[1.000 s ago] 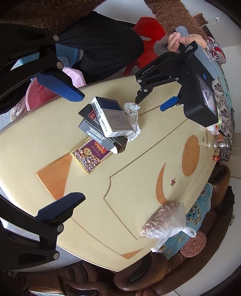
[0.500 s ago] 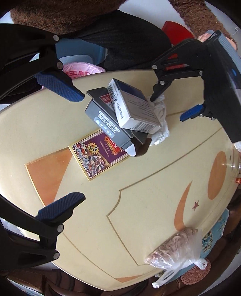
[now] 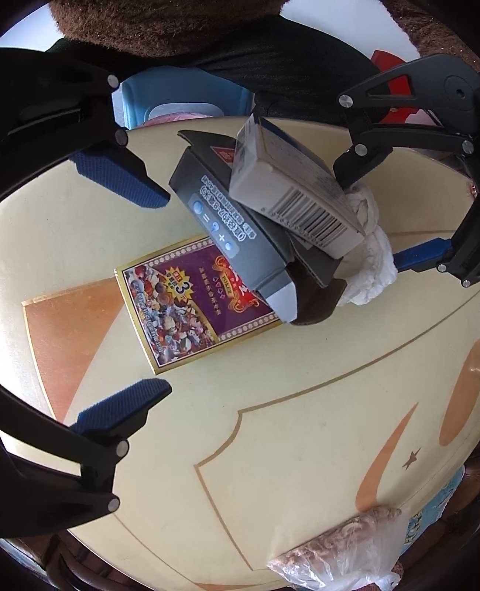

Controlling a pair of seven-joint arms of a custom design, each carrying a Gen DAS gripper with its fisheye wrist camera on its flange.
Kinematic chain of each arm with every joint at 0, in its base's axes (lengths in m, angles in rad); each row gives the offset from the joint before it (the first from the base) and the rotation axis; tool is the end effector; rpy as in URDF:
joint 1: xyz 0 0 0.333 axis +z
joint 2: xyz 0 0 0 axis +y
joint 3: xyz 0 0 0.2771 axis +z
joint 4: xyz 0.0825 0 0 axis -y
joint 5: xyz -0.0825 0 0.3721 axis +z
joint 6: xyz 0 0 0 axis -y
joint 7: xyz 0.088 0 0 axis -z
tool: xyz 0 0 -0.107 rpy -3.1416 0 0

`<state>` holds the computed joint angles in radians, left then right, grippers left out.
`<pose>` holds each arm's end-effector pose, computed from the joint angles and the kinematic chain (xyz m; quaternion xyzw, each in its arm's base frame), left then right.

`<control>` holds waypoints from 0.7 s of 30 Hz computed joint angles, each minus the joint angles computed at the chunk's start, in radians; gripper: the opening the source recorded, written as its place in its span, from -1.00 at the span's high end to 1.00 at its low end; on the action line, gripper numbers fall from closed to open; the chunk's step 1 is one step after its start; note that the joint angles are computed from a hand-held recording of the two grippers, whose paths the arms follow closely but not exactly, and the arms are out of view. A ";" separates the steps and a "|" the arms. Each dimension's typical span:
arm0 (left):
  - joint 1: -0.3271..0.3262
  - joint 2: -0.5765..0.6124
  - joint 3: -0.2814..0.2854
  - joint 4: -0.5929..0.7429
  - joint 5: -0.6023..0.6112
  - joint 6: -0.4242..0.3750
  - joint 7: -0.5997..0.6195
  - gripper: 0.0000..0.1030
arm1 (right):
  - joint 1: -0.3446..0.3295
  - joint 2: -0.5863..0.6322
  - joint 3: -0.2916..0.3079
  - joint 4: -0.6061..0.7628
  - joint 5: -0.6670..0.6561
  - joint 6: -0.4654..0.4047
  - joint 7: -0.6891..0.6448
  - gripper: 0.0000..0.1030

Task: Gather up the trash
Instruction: 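Grasp the white tissue with the left gripper while the right gripper grasps the playing-card box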

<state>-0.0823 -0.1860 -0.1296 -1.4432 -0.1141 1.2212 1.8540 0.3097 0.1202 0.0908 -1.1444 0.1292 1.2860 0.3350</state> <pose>0.4281 -0.1154 0.7034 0.4969 -0.8666 0.0179 0.0425 0.4877 0.2198 0.6854 -0.9964 -0.0511 0.0138 0.0666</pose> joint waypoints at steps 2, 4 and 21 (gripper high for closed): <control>-0.001 0.006 -0.002 0.007 0.012 0.009 0.011 -0.38 | 0.002 -0.017 0.003 -0.032 -0.006 0.027 -0.028 -0.47; 0.002 0.023 0.002 0.025 0.002 -0.001 0.008 -0.37 | 0.006 -0.007 0.005 -0.017 -0.016 0.023 -0.035 -0.43; -0.014 0.059 -0.024 0.049 0.062 0.051 -0.119 0.59 | -0.035 -0.078 -0.025 -0.135 0.007 0.235 0.130 -0.28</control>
<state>-0.0965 -0.1267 -0.1539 -1.3937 -0.0516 1.2722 1.7350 0.2748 0.0421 0.0658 -1.2796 0.1360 1.5207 0.4651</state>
